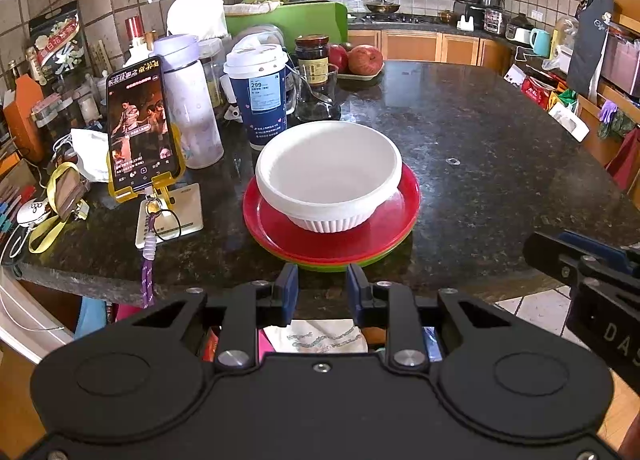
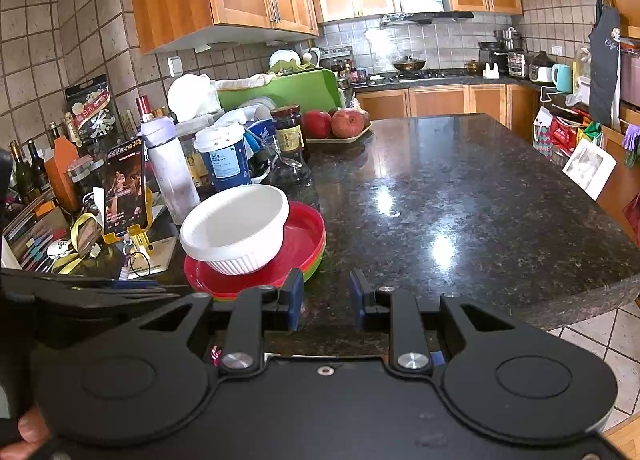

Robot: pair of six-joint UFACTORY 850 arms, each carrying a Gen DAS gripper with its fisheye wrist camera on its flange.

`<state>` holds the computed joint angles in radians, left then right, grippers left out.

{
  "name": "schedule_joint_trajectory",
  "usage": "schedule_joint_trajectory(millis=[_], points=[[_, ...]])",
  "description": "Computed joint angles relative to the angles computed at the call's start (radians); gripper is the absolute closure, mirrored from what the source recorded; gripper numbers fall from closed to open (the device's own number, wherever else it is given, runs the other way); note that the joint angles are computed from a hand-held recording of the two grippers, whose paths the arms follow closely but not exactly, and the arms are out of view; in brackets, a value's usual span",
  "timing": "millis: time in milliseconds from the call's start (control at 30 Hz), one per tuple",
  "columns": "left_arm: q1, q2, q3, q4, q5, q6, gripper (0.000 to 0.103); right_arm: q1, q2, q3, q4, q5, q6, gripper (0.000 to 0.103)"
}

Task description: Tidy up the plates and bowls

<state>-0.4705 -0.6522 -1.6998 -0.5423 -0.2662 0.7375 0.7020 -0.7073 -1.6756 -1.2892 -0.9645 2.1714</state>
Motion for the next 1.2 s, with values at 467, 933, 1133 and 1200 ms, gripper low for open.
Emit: schedule_joint_trajectory(millis=[467,933,1133,1200], points=[[0.001,-0.005,-0.01,0.004,-0.006,-0.007,0.067,0.001,0.002,0.003,-0.004,-0.001,0.001,0.076],[0.002,-0.014,-0.023,0.027,-0.013,-0.032,0.067,-0.002,0.007,0.004,-0.006,0.014,-0.006,0.076],[0.002,-0.015,-0.025,0.031,-0.016,-0.037,0.067,-0.003,0.007,0.005,-0.006,0.017,-0.006,0.076],[0.002,-0.016,-0.026,0.037,-0.017,-0.042,0.067,-0.004,0.007,0.005,-0.006,0.02,-0.008,0.076]])
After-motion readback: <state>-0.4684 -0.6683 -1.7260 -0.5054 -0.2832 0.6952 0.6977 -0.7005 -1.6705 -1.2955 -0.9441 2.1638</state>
